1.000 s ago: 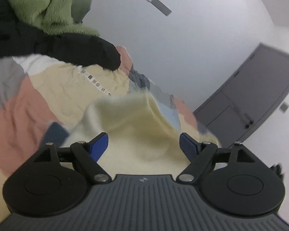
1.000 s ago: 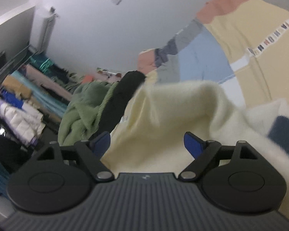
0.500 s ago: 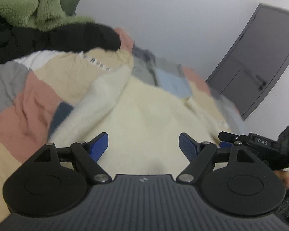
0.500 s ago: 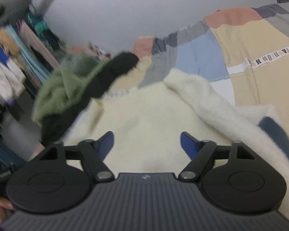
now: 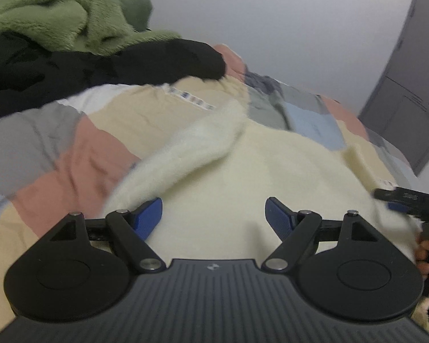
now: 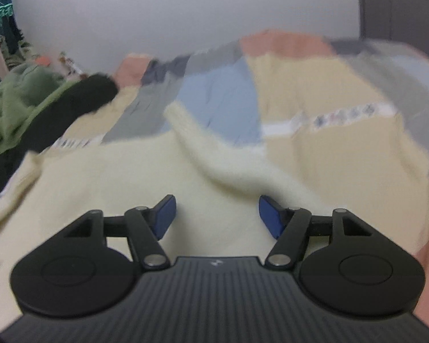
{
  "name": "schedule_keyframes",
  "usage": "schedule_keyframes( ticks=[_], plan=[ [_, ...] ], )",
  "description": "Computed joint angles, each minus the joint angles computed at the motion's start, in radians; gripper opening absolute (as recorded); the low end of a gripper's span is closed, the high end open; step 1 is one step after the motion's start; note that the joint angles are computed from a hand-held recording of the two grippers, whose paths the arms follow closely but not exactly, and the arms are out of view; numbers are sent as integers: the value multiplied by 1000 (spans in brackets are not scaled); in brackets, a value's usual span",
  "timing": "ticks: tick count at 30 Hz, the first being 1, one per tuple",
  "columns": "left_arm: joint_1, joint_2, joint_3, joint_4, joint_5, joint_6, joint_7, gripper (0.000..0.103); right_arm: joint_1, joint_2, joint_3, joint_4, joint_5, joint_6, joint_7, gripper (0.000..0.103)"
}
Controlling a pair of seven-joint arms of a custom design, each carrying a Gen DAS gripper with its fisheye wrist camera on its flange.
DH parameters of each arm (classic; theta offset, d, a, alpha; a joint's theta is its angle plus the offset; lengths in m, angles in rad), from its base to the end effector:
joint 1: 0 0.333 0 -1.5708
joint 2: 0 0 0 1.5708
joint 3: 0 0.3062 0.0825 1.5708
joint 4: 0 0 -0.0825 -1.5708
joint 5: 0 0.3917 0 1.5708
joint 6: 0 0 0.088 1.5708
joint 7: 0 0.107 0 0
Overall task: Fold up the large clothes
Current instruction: 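Fold the hem over the sweater body with both grippers and release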
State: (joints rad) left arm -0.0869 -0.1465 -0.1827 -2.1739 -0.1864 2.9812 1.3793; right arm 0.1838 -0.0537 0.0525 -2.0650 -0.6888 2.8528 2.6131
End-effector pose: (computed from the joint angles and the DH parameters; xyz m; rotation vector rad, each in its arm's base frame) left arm 0.5449 -0.1422 0.5570 -1.8200 1.6818 -1.1467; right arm 0.5641 0.1716 0.5339 -1.4485 1.8180 -0.7124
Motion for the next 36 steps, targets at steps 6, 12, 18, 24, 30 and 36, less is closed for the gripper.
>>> schedule_keyframes(
  ticks=[6,12,18,24,30,36],
  plan=[
    [64,39,-37,33,167,8,-170,83,-26,24,-23,28,-36,-86,28,67],
    [58,88,-17,81,275,-21,-263,83,-35,35,-48,-17,336,9,-188,66],
    [42,81,-1,73,305,-14,-281,83,-37,-16,-20,-28,137,34,-117,66],
    [46,58,-8,60,332,-2,-323,83,-35,-57,3,-43,59,82,-94,66],
    [98,-10,-61,6,435,35,-385,83,9,-98,5,-86,177,163,-237,67],
    [34,-57,-30,-41,308,76,-251,83,138,-102,-35,-106,466,171,-528,67]
  ],
)
